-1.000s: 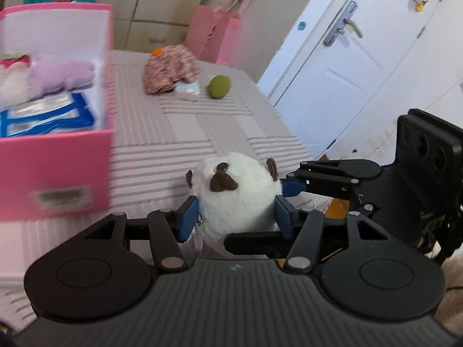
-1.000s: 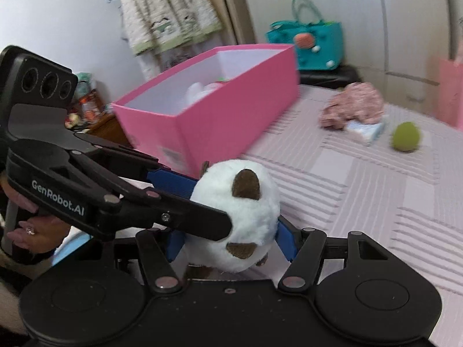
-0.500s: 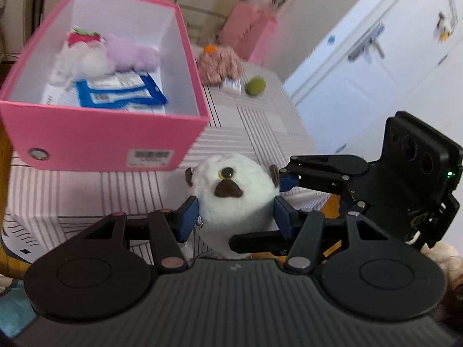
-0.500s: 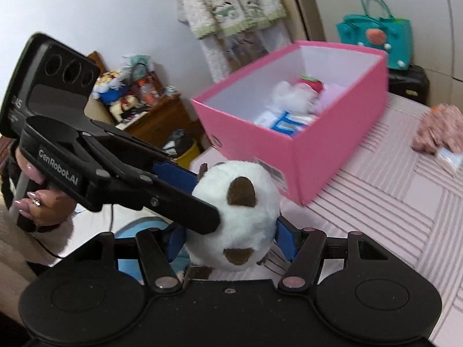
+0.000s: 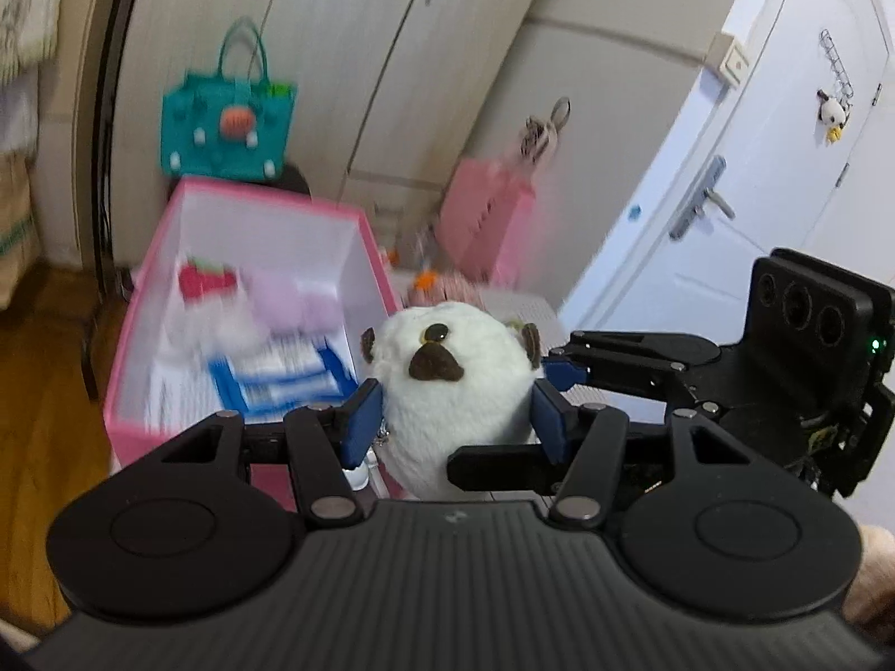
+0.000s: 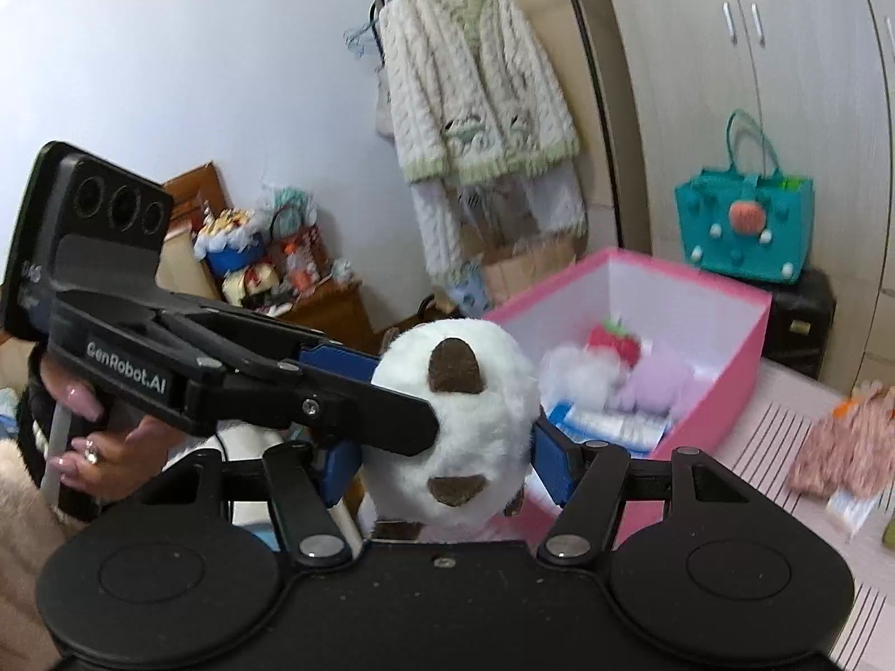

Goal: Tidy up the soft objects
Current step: 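Lift the sheep plush with both grippers and carry it over the pink box, then lower the sheep plush into the box and open both grippers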

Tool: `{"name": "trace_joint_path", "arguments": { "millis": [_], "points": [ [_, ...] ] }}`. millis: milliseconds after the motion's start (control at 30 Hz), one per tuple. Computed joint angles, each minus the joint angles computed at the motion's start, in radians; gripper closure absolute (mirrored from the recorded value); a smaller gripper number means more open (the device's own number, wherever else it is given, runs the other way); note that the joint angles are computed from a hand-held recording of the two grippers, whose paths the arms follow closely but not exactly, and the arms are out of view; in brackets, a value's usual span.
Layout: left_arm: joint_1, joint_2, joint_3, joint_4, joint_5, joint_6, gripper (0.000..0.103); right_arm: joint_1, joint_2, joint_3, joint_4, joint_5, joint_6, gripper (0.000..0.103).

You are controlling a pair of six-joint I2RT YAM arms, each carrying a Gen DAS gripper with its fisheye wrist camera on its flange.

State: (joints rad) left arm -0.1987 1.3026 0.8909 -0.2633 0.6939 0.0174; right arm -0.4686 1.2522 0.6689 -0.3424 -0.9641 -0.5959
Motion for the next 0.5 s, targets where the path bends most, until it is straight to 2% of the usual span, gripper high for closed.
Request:
{"name": "trace_joint_path", "arguments": {
  "millis": [67, 267, 500],
  "points": [
    [-0.010, 0.030, 0.014, 0.064, -0.025, -0.030, 0.047, 0.028, 0.018, 0.005, 0.098, 0.020, 0.067, 0.034],
    [-0.048, 0.118, 0.027, 0.253, -0.125, -0.107, 0.047, 0.101, 0.161, 0.075, 0.296, 0.090, 0.119, 0.034],
    [-0.059, 0.288, 0.086, 0.401, -0.171, -0.162, 0.047, 0.167, 0.320, 0.122, 0.521, 0.185, 0.203, 0.034]
  ]
}}
